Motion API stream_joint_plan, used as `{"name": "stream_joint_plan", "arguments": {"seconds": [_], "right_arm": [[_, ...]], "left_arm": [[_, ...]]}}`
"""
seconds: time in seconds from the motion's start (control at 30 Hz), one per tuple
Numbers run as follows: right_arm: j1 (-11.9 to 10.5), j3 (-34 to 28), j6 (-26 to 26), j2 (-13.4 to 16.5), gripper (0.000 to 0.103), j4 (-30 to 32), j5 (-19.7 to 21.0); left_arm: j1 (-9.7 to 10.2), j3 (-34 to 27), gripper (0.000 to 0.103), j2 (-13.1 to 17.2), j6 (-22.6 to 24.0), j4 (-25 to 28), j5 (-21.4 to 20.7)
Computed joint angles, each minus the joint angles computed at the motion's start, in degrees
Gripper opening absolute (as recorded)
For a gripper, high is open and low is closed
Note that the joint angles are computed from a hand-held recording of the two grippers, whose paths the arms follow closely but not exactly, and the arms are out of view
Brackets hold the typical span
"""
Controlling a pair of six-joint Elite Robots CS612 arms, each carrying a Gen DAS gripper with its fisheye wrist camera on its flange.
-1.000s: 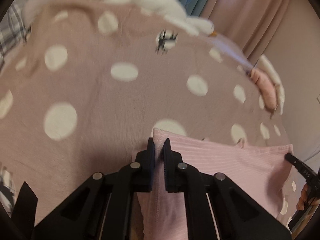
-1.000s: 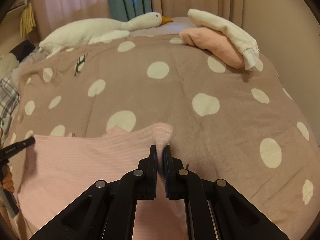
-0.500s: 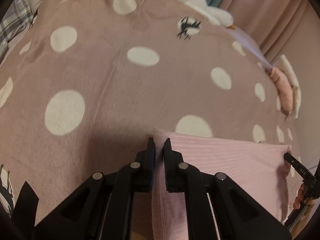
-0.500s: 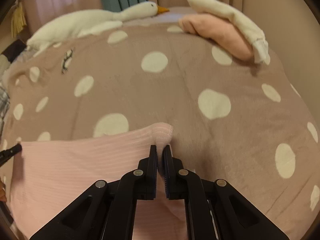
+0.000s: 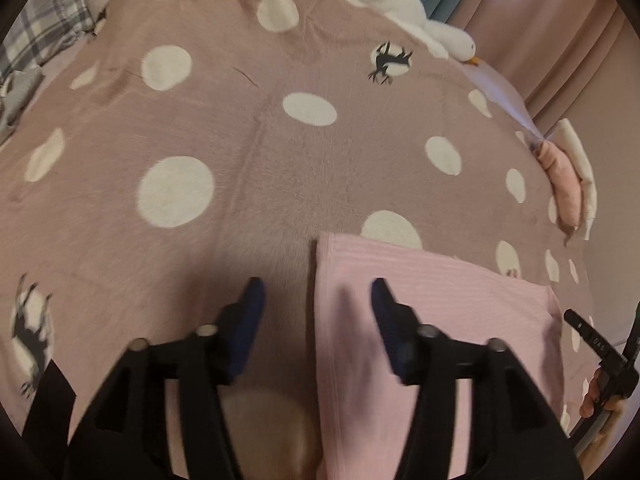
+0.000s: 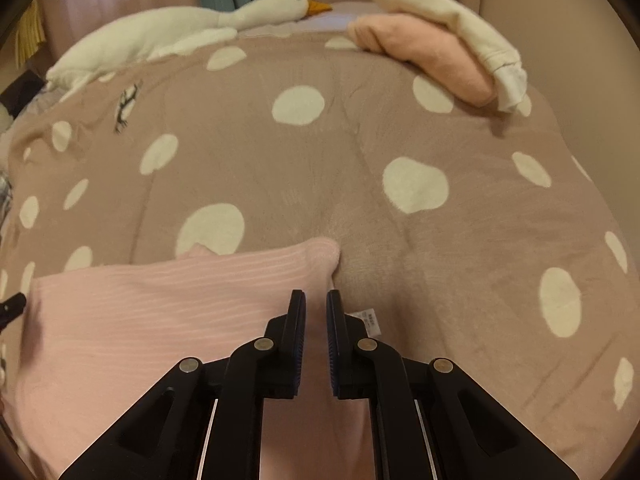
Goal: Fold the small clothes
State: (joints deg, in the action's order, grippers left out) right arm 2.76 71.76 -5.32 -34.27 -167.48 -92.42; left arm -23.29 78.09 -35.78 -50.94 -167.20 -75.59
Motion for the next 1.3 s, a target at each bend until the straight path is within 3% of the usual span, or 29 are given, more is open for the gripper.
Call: {"name": "stream_joint_plan", "arguments": {"seconds": [0.03,0.07,0.1,0.27,0.4,0.5,0.7,0.77,0.87,1.03,1.13,1.2,1.3], "right_arm": [[-0.1,1.6,0.4,-1.0,0.039,-1.6,0.3],[-0.3,3.1,1.0,-1.9,0.065,-3.5,1.0],[-0.5,4.9,1.8,-2.8,0.076,-5.7,1.9],[-1.9,13.5,4.9,-7.6,0.076,-11.8,7.8],[-2.5,17.9,7.3,-8.9,0.076,-13.6,8.8],[-3.0,20.6,10.3,-9.1,0.076,-14.4,8.6],[-4.8,23.4,18.4,-8.1,0.076,-13.9,14.3],[-5.0,23.4,19.4,-7.7,0.076,-13.4,15.2],[-5.2,22.9,19.6,-6.8,0.076,-15.2,17.6],[-5.9,20.4,23.0,-4.8,0.06,-16.0,22.4],[-5.6,19.1,23.4,-3.9,0.035,-16.5,21.4],[-5.5,18.9,22.3,-4.0,0.017,-15.6,21.5],[-5.4,20.7,21.6,-5.0,0.013,-18.5,20.8]], "left_arm": [[-0.51,1.9,0.067,-1.1,-0.3,-1.7,0.5],[-0.83,2.9,0.071,-1.7,-0.4,-2.7,0.7],[-1.24,4.3,0.075,-2.5,-0.6,-3.8,0.8],[-3.36,10.8,0.08,-5.2,-3.2,-10.7,0.1],[-4.71,13.0,0.08,-5.4,-5.3,-12.7,-0.9],[-5.66,13.7,0.08,-5.0,-6.7,-13.0,-1.7],[-6.08,13.1,0.078,-3.1,-10.0,-14.4,-5.9],[-5.92,12.4,0.074,-2.0,-11.4,-16.1,-7.6],[-5.94,11.3,0.067,-0.9,-11.8,-17.1,-6.5],[-5.34,9.4,0.047,0.9,-12.9,-18.5,-5.3],[-4.83,9.1,0.029,1.5,-14.0,-20.4,-6.4],[-5.02,9.7,0.024,1.1,-14.8,-20.8,-5.9],[-5.79,10.7,0.022,0.0,-13.5,-20.4,-4.3]]}}
